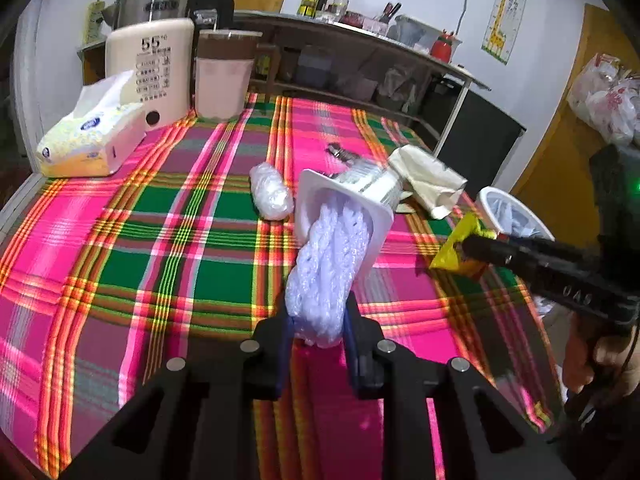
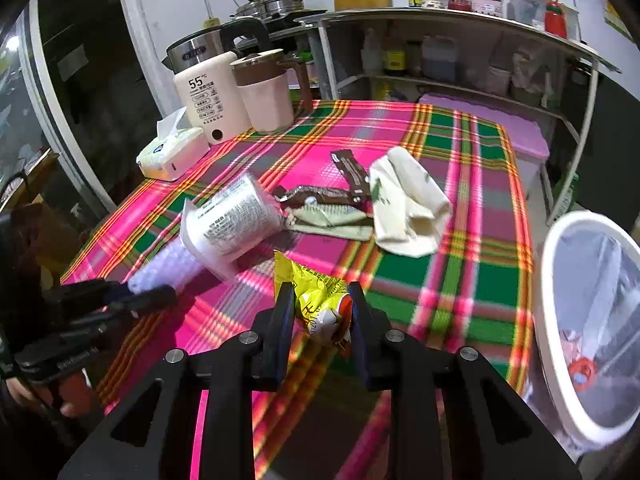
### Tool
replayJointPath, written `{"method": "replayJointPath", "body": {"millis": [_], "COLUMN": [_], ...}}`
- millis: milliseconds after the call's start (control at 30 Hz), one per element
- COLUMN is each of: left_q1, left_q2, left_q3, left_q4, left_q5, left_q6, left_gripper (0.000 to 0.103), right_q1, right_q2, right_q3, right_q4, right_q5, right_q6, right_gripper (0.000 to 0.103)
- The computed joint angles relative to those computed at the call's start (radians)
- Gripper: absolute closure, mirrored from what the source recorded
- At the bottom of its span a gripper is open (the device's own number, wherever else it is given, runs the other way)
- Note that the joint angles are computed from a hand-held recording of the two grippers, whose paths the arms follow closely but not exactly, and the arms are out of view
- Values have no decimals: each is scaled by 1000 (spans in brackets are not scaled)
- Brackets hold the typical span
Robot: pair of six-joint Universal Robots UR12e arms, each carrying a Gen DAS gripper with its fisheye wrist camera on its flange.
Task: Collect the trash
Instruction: 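Lift the foam net and yellow bag off the table with both tools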
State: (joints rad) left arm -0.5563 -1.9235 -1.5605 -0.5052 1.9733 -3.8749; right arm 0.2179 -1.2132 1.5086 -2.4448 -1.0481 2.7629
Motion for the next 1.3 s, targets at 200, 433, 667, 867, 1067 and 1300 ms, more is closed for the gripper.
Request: {"method": "replayJointPath", "body": {"millis": [200, 433, 667, 867, 1067, 1300], "left_q1": [-21, -39, -44, -58, -72, -81], "left_q2": [5, -1, 7, 15, 25, 29], "left_q3": [3, 38, 28, 23, 23, 20], "left_q4": [10, -125, -151, -145, -149, -134], "left_q5": [22, 73, 55, 89, 125, 134], "left_q6": [5, -22, -56, -73, -82, -79], "left_gripper": [80, 80, 80, 80, 80, 80], "right_q1": [-18, -39, -54, -63, -75, -86], "right_q2": [-40, -71, -87, -94, -103, -110], "right_q3": [48, 84, 104, 116, 128, 137], "right_q4": [-27, -55, -67, -79, -91, -96], "right_q5": [15, 29, 42, 56, 64, 76], "right_q6": [18, 37, 42, 50, 61, 63], "right_gripper": [76, 76, 76, 76, 76, 76]}}
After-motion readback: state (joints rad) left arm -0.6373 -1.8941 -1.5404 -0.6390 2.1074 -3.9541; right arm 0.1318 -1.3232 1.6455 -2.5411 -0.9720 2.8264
